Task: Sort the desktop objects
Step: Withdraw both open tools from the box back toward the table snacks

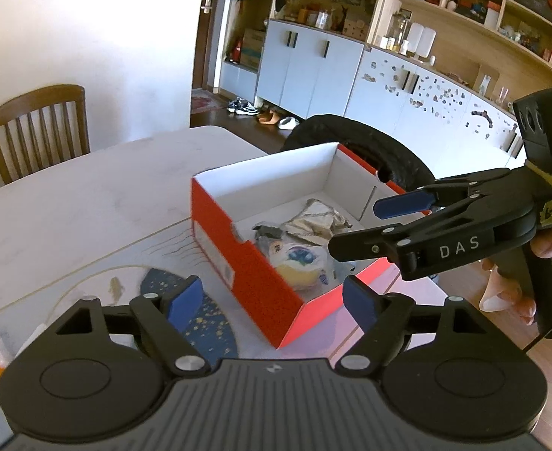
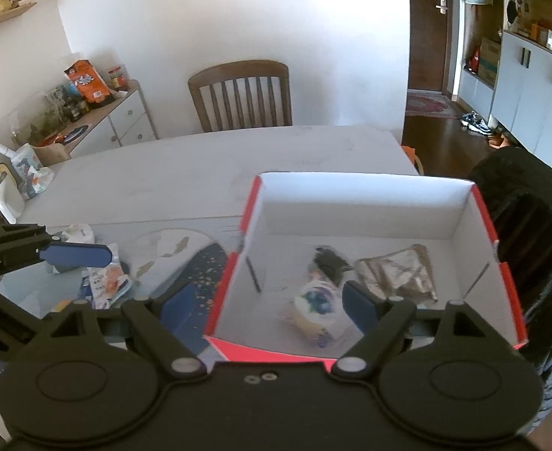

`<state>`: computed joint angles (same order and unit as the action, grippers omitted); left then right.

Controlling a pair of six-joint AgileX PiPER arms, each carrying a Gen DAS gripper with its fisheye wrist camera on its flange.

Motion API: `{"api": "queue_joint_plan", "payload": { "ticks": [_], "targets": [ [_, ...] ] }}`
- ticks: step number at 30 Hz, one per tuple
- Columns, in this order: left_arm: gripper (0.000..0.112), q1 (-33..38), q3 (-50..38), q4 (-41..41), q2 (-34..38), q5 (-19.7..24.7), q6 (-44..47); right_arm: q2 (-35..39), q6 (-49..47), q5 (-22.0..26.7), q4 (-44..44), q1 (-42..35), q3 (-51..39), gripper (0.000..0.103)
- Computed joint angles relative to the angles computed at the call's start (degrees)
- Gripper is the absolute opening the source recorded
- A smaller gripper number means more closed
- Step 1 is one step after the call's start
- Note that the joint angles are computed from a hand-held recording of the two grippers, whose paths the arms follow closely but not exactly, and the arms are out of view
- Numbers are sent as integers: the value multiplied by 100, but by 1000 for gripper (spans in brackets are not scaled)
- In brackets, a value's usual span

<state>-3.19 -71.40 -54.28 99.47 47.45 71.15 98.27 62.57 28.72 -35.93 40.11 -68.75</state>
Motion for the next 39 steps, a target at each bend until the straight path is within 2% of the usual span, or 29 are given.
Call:
{"api": "queue_joint_plan", "payload": {
  "ticks": [9, 11, 12, 17, 24, 32, 39],
  "targets": [
    [89, 756, 372, -251, -193, 320, 760, 470, 652, 375, -481, 543, -663, 87],
    [98, 932, 467, -331, -233, 322, 968, 600, 785, 466, -597, 669, -837, 87],
    [99, 1046, 546, -412, -259, 311, 1121, 674, 848, 516, -661, 738, -933, 87],
    [99, 1665, 741, -611, -248, 506, 1622, 1090, 1255, 732, -915, 1074, -1409, 87],
    [99, 2455, 1166, -876, -209, 455, 2490, 1722, 1347, 998, -871, 1464, -2175, 87],
    [99, 2966, 1641, -1071, -42, 103, 3235, 2315, 1156, 1226, -633, 1734, -2950, 87],
    [99, 3012, 2064, -1498, 1, -369, 3759, 2818, 865, 1448, -426, 1901, -3671, 87]
  ]
}}
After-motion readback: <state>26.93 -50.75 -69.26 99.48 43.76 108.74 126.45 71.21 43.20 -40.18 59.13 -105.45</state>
